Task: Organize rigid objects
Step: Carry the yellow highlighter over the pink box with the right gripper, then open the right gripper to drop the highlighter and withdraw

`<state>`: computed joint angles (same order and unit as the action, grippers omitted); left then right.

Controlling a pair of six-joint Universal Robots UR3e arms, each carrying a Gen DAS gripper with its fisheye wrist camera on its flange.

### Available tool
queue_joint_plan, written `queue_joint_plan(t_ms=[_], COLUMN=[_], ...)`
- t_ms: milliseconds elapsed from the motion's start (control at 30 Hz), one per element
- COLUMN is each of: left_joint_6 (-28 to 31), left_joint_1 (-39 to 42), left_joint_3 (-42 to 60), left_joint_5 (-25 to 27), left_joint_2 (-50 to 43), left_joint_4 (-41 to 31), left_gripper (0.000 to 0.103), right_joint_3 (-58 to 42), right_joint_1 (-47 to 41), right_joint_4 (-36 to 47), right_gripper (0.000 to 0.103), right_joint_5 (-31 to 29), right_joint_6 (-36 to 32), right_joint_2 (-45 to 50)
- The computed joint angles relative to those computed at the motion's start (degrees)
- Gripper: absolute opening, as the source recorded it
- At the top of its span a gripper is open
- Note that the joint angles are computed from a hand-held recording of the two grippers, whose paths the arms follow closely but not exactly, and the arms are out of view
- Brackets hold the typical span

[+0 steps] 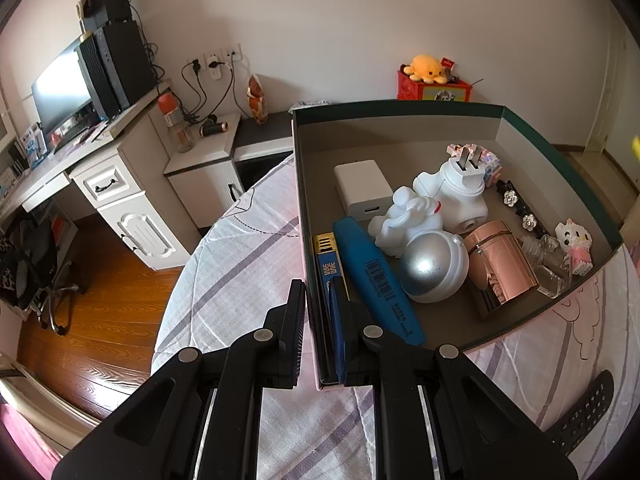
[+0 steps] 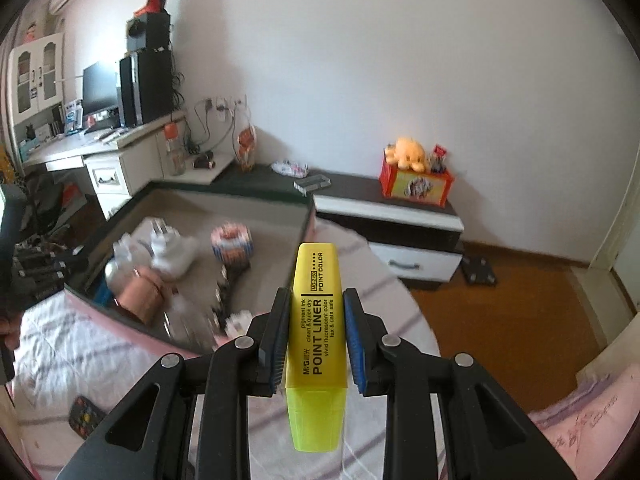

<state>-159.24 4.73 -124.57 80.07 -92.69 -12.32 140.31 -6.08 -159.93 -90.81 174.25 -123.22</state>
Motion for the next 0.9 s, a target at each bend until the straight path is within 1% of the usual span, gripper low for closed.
queue_joint_plan(t_ms=[100,133,267,533,633,700,733,800,867,900], left_joint_6=[-0.18,-0.21,-0.25,-0.41,-0.38,-0.43,-0.39,-0.46,-0.45,-0.55], left_joint_1=[-0.24,-0.26,-0.35,-0.36,-0.39,-0.44,-0.48,-0.52,-0.52,-0.55], left_joint_3=[0.00,-0.02,-0.06,-0.18,-0.20,-0.18,-0.18,0.03,0.07,0.15], left_joint_5=[0.13,0.15,0.22,0.17,0.16,0.19,0.25,0.25,0.28,0.25], left_joint_2=[-0.09,-0.15,-0.16,-0.11,-0.08,-0.10,-0.12,-0.23,-0.27,-0.32], left_joint_4=[0.13,0.21,0.31,0.38,0.35,0.36,0.42,0.34,0.39,0.34], left_gripper=[0.012,0.012,0.012,0.012,0.012,0.012,0.012,0.012,0.012,0.012], right_joint_3=[-4.79,-5.57,-10.16,-13.42,-14.10,-14.66,-14.61,-13.07,-12.86,-12.73], right_joint_1=[5.43,6.32,11.46,13.75,13.72,14.22,14.27,13.91,13.92,13.82], right_joint_4=[-3.14,-3.53,-7.41,-14.32,-15.02,-15.11,-15.10,-17.69,-17.40,-17.53], right_gripper=[0.026,0.026,0.026,0.026,0.026,0.026,0.026,0.027,0.027,0.033], right_joint_5=[-2.71,-2.93,-3.39,-1.79,-0.45,-0.63,-0.36,1.16,1.48,1.64], right_joint_6=[1.69,1.76,2.77,4.17,4.06,3.82,3.76,3.39,3.35,3.45], right_joint_2=[6.01,7.04,16.11,28.98,31.43,32.63,32.67,31.95,31.20,30.87])
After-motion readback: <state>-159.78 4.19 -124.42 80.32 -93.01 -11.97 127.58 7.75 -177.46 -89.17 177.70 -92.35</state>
